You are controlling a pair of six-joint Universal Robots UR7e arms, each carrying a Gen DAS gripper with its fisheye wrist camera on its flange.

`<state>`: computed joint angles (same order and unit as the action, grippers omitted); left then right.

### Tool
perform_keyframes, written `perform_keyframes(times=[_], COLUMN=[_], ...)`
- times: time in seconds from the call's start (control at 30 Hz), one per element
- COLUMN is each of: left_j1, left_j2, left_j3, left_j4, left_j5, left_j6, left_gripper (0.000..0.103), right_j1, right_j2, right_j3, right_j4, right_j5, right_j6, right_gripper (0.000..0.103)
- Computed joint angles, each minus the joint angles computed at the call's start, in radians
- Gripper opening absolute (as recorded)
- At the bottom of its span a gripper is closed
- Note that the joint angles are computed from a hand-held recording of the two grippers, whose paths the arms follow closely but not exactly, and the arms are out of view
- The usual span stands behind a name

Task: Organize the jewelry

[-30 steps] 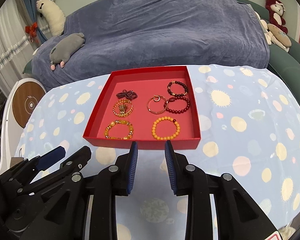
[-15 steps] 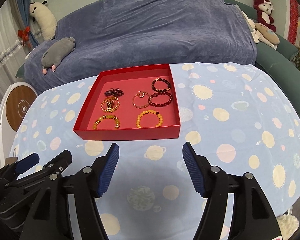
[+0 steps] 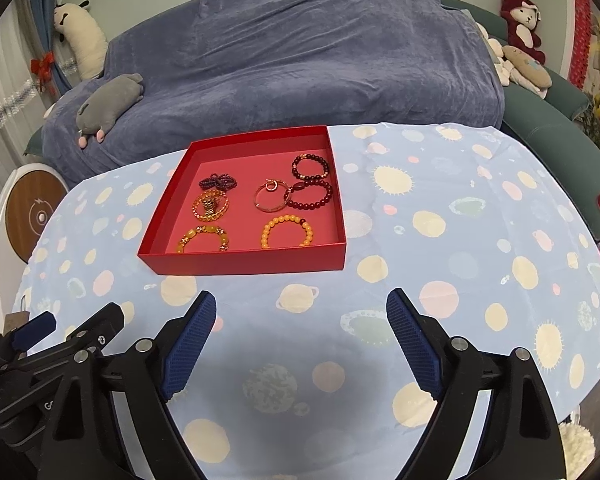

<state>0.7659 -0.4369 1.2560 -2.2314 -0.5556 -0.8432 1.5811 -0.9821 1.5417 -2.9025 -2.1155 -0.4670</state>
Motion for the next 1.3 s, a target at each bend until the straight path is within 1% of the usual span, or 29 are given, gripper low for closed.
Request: perform_keyframes(times=[0.07,0.17,0.23,0.4,0.53,0.77,1.3], left_j1=[-0.001,-0.003,-0.004,-0.009,-0.008,-0.01,-0.013], left_j2=[-0.002,-0.002,-0.002,0.001,0.002,0.004,0.005], left_j3=[0.005,0.012,0.014,0.016,0.011,0.003,-0.001], left_j4=[-0.003,-0.012,-0.007,-0.004,0.002,0.035,0.063], left_j5=[0.001,0.009,0.017,0.026,0.015,0.015,0.028], left_j6=[-0.004,0.005,0.003,0.021,0.024,0.0,-0.018], left_gripper=[0.094,0.095,0.095,0.096,0.096,0.096,0.096], right_j1=[-0.002,-0.001,-0.001,-0.002,-0.001,0.002,0.003], right_j2=[-0.005,-0.006,-0.008,-0.012,-0.013,-0.012,-0.012], right_j3=[-0.004,0.004,0.008,0.014,0.017,0.02,0.025], right_j4=[0.034,0.017,0.013,0.002,-0.007,-0.024,-0.042], right_j5=[0.007,-0.003,-0.007,-0.014,-0.024,-0.042,-0.043], right_j6=[0.016,0.01,0.019,0.025,0.024,0.008,0.001], right_gripper=[0.085,0.088,0.096,0.096,0.096,0.096,0.096])
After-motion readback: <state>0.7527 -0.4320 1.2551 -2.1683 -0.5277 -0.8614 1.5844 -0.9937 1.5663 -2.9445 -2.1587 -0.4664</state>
